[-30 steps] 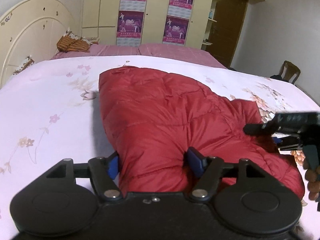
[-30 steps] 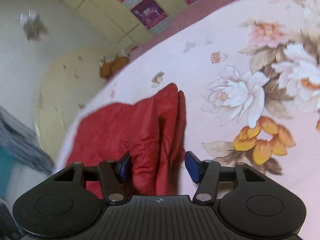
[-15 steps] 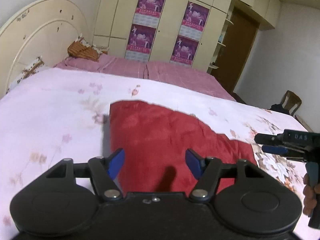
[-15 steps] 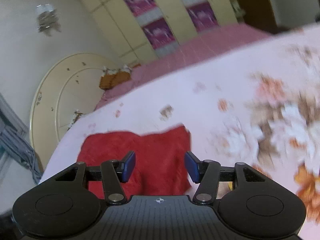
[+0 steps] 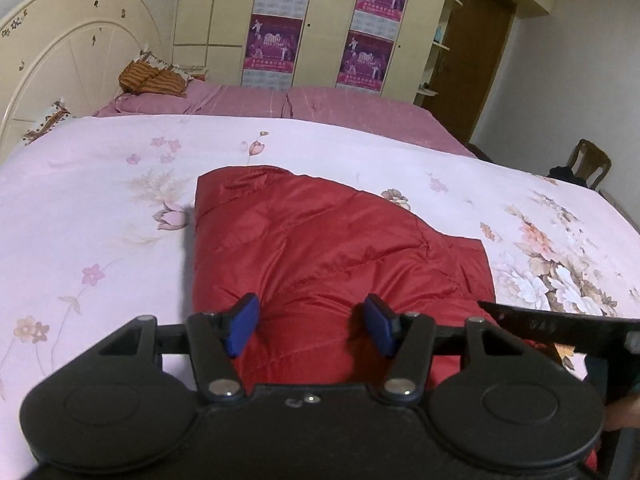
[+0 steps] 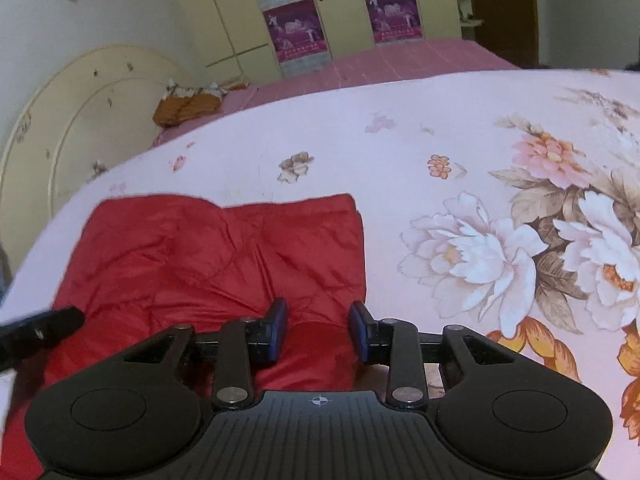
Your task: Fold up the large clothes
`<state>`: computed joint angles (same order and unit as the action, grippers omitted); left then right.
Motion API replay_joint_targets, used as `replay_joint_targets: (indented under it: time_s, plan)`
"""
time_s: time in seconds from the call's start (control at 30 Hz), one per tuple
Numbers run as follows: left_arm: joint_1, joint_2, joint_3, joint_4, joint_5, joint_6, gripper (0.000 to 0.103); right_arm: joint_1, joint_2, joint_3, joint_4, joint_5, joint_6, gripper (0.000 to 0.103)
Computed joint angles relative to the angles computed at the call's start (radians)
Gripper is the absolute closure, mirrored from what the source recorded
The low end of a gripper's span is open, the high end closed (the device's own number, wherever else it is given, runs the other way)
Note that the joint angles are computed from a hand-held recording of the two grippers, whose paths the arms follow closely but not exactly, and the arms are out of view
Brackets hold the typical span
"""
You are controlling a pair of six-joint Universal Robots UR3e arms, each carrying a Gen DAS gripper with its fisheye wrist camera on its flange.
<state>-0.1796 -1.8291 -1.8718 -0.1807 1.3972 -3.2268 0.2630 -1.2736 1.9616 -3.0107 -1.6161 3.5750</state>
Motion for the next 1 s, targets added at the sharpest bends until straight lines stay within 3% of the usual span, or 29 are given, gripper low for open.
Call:
replay_joint_targets:
  time_s: [0.23,0.43,0.63,0.83,1.0]
  plan:
    - [-0.029,0.074,-0.009,-0.062,0.047,-0.008,0.048,-0.021,-0.03,-0.026,0.082,0.031,-0.034,0.07]
    - [-0.024,0.249,-0.148,-0.092,0.032,0.008,0.048,-0.029,-0.237,0.091,0.063,0.076,-0.018,0.07]
    - [-0.019,0.471,-0.325,-0.147,0.014,0.001,0.048,0.077,-0.423,0.168,0.103,0.052,-0.028,0.07]
    - [-0.042,0.555,-0.473,-0.091,0.04,-0.005,0.047,0.233,-0.397,0.204,0.148,-0.063,-0.022,0.07]
    - [-0.033,0.542,-0.478,-0.081,0.034,0.009,0.044,0.21,-0.331,0.267,0.077,-0.049,-0.056,0.07]
